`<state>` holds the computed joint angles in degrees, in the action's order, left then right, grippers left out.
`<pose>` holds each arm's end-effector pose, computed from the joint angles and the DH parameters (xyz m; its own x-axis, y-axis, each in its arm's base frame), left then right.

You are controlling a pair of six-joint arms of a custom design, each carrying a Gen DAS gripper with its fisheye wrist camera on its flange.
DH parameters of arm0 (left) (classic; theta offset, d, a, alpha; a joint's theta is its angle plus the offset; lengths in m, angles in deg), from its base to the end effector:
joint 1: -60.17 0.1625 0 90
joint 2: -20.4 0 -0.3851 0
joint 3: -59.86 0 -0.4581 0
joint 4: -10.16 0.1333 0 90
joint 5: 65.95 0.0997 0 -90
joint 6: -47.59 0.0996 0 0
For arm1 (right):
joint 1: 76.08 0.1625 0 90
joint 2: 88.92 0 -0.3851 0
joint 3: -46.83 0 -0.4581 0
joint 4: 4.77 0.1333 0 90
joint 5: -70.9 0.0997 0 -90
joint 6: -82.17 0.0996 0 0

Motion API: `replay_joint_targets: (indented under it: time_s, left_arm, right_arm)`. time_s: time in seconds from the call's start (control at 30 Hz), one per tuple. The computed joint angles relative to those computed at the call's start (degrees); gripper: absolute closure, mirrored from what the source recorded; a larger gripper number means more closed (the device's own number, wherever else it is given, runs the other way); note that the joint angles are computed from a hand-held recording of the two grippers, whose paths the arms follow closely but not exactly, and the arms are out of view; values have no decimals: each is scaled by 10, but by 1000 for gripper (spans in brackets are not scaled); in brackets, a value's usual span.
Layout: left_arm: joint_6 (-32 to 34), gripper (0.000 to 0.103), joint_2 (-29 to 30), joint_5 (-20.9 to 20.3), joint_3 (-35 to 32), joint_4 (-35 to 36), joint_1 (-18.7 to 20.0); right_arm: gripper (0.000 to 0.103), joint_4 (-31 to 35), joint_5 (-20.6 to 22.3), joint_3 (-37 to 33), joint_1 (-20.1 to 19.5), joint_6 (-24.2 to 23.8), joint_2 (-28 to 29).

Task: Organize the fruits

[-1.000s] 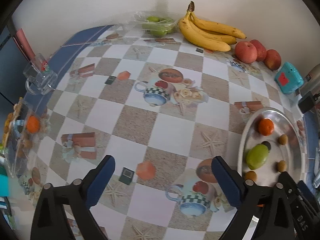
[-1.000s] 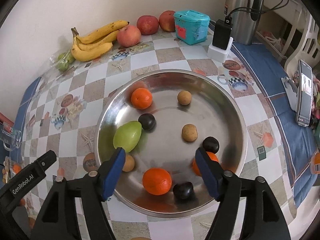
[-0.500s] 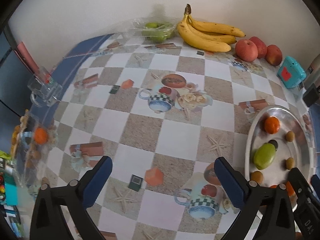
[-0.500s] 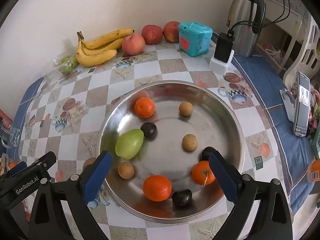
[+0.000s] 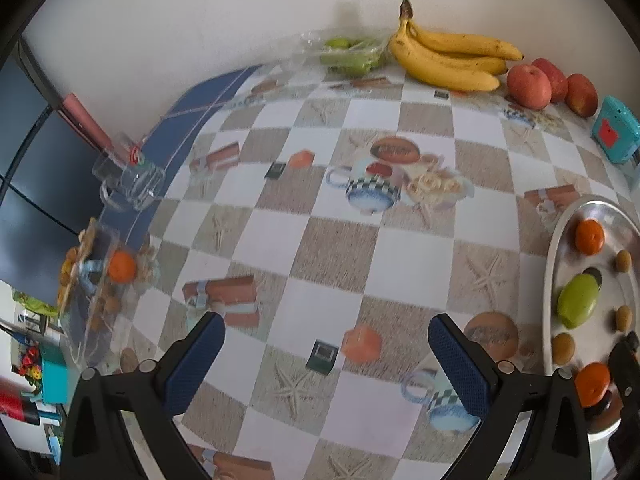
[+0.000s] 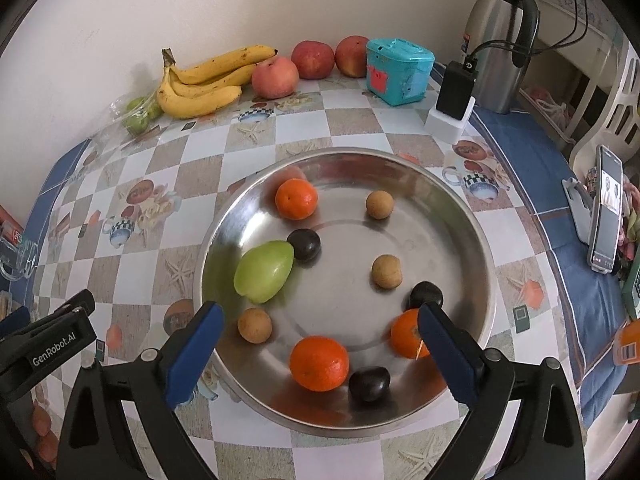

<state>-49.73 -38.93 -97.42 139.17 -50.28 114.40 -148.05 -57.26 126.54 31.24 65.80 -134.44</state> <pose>-0.2041 -0.6567 0.2276 -0.3706 -0.6282 -0.6841 -0.0922 0.7578 -0.6459 0.2973 -0.7124 0.1384 -0.6986 -0.2938 0.6524 -0.4984 0.8540 -0.1492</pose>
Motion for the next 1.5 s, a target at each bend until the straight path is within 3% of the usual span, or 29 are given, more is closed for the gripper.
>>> replay_joint_targets:
  time_s: [0.2, 0.4, 0.67, 1.13, 1.5]
  left_arm:
    - [-37, 0, 0, -24, -3, 58, -3]
    - [-29, 0, -30, -40, 32, 27, -14]
    - [-32, 0, -76, -15, 81, -10, -46]
    - [-19, 0, -121, -2, 128, -53, -81]
    - [-1, 0, -147, 6, 156, -96, -93]
  right_arm:
    - [5, 7, 5, 24, -1, 9, -18]
    - [5, 17, 15, 55, -3, 25, -48]
    - [5, -3, 19, 86, 4, 8, -73]
    - [5, -105, 53, 136, 21, -50, -114]
    - [5, -109, 49, 139, 26, -65, -115]
